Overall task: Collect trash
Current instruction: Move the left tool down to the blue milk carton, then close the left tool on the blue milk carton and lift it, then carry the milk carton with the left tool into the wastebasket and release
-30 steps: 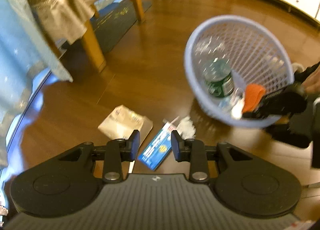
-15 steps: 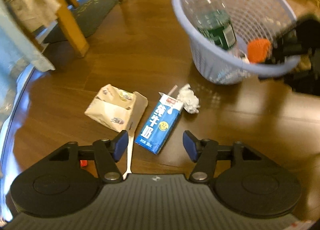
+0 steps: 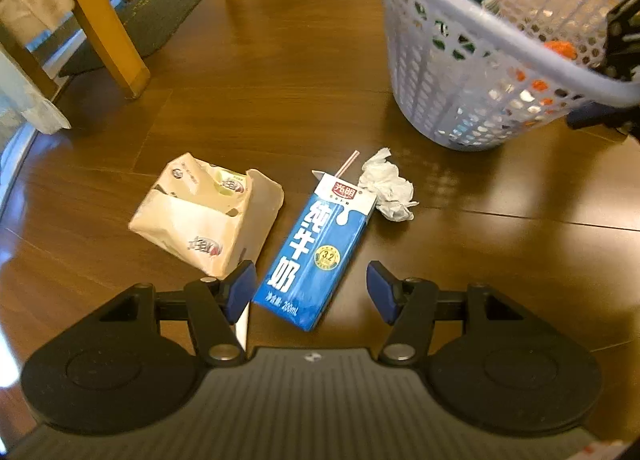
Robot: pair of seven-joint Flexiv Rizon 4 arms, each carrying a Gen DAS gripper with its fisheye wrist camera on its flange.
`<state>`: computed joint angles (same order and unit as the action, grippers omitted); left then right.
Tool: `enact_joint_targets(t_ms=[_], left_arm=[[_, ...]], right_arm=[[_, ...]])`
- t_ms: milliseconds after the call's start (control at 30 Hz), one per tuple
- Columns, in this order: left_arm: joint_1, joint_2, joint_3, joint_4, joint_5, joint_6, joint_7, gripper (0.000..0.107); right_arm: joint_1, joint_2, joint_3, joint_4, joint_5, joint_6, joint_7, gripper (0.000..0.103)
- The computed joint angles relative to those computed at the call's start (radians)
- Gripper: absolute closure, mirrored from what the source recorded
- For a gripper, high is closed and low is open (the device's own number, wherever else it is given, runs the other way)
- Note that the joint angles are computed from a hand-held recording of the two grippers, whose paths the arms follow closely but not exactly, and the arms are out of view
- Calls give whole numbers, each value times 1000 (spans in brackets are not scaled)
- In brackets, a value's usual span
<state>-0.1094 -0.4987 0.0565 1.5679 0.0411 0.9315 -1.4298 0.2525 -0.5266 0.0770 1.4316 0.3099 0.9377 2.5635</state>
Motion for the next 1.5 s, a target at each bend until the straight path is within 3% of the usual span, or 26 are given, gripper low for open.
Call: enact_joint_targets(t_ms=[567, 800, 1033, 1267, 1500], left_arm=[[9, -136, -8, -89, -42, -14, 61, 50], [5, -131, -12, -80, -68, -23, 29, 51], [-1, -134, 3, -79, -53, -27, -28, 63], [6, -111, -3, -57, -68, -28, -62, 65], [-7, -44, -2, -76, -44, -120, -71, 65]], right_arm=[[-7, -1, 2, 4, 7, 9, -15, 94], [-6, -6, 2, -1, 9, 6, -9, 93], [-7, -10, 3, -8, 10, 2, -11, 93], [-9, -13, 4, -12, 13, -1, -14, 93], [-20, -13, 10, -13, 25, -3, -34, 93]])
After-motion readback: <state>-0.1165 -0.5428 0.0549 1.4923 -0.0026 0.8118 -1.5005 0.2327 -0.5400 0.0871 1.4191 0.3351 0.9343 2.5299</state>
